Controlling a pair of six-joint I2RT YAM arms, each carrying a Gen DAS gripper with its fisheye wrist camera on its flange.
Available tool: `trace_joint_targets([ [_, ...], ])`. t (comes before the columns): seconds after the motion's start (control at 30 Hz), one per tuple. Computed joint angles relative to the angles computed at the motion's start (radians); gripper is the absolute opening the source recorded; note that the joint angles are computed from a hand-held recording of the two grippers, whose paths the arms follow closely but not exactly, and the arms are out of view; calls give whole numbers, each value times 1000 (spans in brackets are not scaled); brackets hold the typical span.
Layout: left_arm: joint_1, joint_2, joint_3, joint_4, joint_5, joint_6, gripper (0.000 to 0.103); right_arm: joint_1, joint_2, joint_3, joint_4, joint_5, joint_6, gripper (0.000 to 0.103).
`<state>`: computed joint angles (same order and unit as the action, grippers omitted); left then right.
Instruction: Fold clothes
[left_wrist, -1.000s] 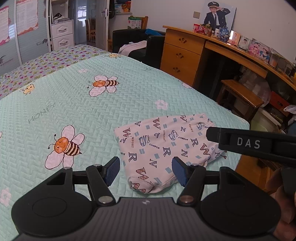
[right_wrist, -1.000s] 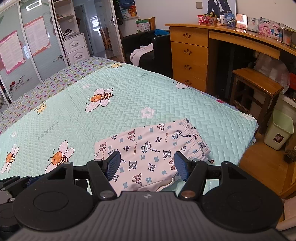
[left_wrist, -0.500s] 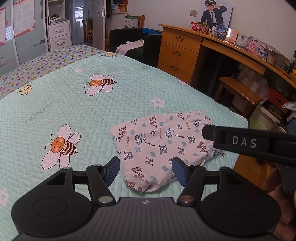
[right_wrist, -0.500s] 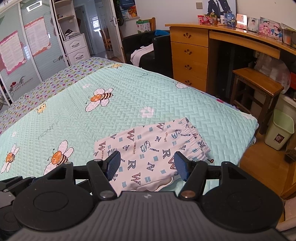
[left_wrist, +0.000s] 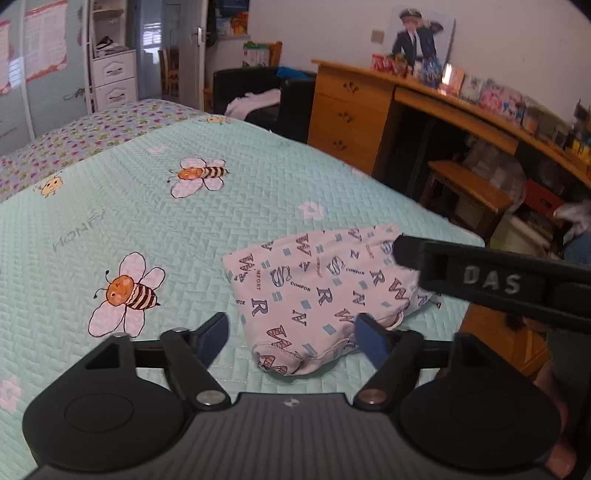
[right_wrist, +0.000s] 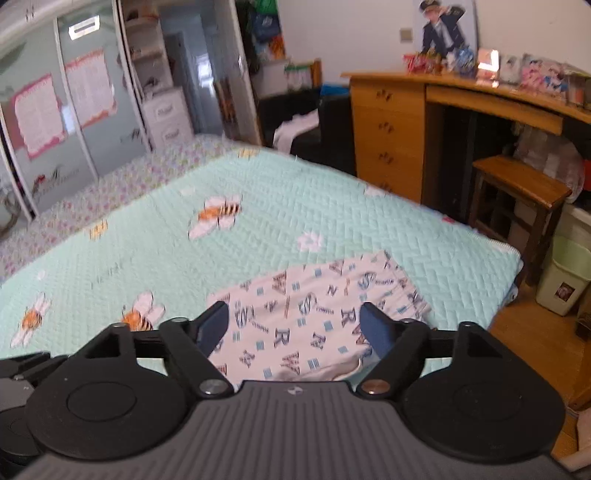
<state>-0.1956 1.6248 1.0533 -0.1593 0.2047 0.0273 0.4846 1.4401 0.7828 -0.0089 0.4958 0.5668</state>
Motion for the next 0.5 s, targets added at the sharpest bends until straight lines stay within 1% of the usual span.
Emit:
trace_joint_targets([
  [0.03,11,-12,-19,18,8,-9,86,18,-10,-18,23,26,3,82],
  [0.1,36,-37,-64,59,5,-32,103,54,-27,-41,48,71,11,83],
  [0.13,50,-60,-103,101,5,-38,103,70,-38,-46,45,79,15,83],
  [0.23,98,-128,-232,259,1,-50,103,141,-58,-74,94,101,11,84],
  [0.27,122,-145,-259,286,11,-44,103,175,-62,-83,113,118,17,84],
  [0.33,187,-177,-303,310,56,-31,103,252,-57,-116,215,149,12,84],
  [0.4,265,-214,-347,317,91,-16,103,324,-28,-133,320,141,5,84],
  [0.43,312,-232,-366,312,103,-2,103,359,-2,-125,356,133,5,84],
  [0.5,430,-267,-399,292,143,31,103,437,94,-59,378,137,-4,84],
])
